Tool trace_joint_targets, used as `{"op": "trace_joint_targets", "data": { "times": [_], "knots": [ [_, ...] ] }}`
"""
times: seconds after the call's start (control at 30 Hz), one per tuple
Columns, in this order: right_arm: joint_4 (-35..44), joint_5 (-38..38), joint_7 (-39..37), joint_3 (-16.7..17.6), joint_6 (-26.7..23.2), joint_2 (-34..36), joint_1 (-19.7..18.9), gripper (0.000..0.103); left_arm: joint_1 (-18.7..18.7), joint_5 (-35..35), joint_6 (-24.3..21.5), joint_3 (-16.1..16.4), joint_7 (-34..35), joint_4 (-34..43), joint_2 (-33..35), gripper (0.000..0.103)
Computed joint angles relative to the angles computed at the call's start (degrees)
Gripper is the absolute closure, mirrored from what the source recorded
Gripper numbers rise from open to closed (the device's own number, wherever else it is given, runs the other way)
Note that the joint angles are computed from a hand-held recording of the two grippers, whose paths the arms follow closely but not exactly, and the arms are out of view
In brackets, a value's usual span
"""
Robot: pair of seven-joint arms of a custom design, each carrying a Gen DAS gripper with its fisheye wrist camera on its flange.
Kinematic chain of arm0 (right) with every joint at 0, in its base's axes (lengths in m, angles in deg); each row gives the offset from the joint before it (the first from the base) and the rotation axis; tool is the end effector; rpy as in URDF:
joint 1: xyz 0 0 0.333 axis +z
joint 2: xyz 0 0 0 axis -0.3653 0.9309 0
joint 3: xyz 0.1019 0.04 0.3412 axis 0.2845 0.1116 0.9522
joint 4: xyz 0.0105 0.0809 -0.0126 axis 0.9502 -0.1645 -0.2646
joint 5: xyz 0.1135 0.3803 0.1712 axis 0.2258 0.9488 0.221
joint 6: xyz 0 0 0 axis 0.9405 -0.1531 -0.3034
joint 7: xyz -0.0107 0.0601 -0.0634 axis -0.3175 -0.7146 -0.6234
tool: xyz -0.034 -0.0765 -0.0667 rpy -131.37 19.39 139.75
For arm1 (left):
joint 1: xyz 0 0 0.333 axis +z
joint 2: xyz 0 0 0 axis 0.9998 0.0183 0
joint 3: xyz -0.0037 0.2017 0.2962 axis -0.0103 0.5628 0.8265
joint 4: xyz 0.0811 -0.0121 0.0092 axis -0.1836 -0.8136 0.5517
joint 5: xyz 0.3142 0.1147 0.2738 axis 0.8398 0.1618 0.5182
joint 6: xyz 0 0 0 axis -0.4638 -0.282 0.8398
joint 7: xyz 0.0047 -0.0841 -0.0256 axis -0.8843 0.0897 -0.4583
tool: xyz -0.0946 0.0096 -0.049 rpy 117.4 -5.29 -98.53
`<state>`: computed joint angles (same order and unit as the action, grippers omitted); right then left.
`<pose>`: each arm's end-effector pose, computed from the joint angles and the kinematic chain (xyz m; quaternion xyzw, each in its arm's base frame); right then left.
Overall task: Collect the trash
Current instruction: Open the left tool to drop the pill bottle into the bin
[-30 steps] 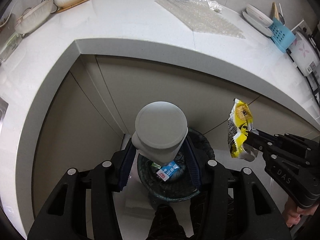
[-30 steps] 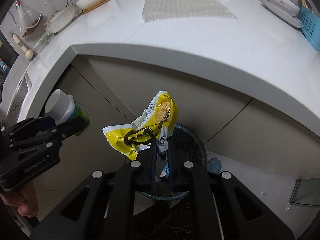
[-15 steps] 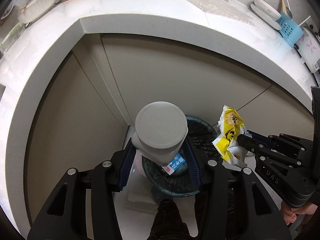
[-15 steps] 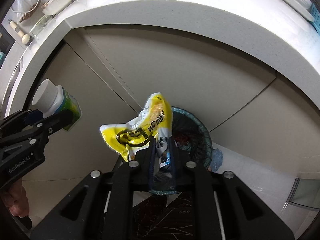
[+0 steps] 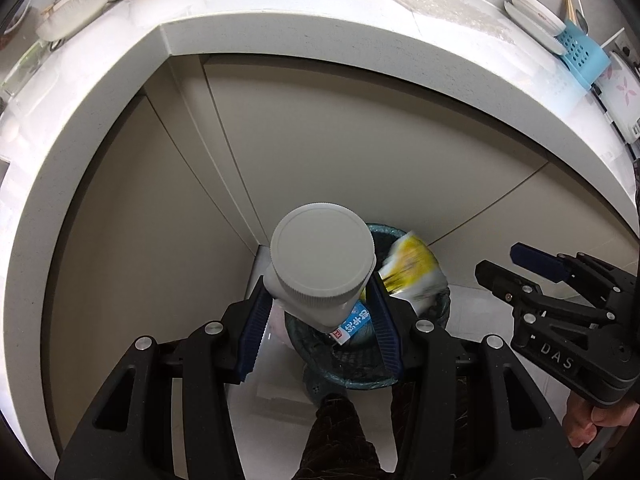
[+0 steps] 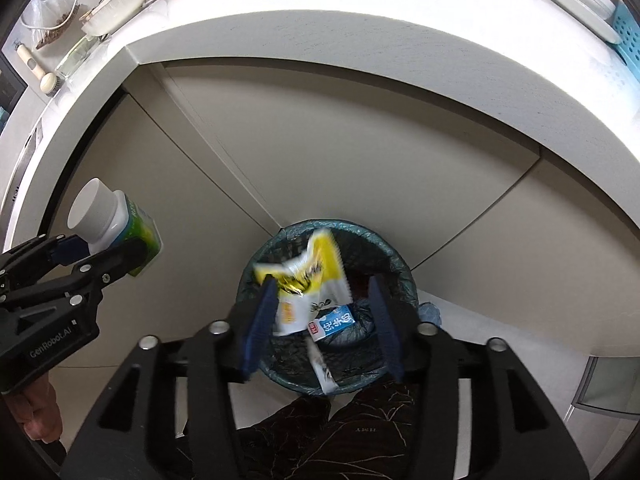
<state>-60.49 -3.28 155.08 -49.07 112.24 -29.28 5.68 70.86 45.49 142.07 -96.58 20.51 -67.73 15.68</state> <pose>0.4297 0.3423 0.5181 -0.7814 0.5913 -0.0736 0.1854 0.4086 -0.3119 0.5613 -0.7260 0.6633 -0.1425 0.1124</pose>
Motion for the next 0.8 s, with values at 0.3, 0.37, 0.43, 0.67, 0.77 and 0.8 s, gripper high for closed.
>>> {"op": "trace_joint_targets", "data": {
  "times": [0.3, 0.37, 0.43, 0.67, 0.77, 0.8],
  "knots": [
    [-2.3, -3.8, 4.7, 0.1, 0.7, -3.5, -2.1, 0.015, -0.8, 0.3, 0.4, -0.3, 1.3, 1.1, 2.2, 0.055],
    [-3.6, -4.0, 5.3, -0.2, 1.5, -5.1, -2.5, 0.008, -1.0, 0.2, 1.0, -0.4, 1.6, 1.3, 2.8, 0.055],
    [-4.7, -4.4, 6.2, -0.1, 1.9, -6.5, -3.1, 0.008, -1.3, 0.0, 1.6, -0.4, 2.0, 1.4, 3.5, 0.055],
    [-6.7, -6.0, 7.3, -0.2, 1.0, -9.8, -5.0, 0.008, -2.4, 0.0, 2.7, -0.6, 3.9, 3.2, 7.0, 0.055],
    [-7.7, -6.7, 7.9, -0.1, 0.5, -11.3, -5.9, 0.008, -2.9, 0.3, 2.9, -0.7, 5.0, 4.2, 8.6, 0.055],
    [-7.9, -6.8, 8.2, -0.1, 0.4, -11.7, -6.1, 0.008, -3.1, 0.3, 2.9, -0.7, 5.4, 4.5, 9.1, 0.055]
  ]
}}
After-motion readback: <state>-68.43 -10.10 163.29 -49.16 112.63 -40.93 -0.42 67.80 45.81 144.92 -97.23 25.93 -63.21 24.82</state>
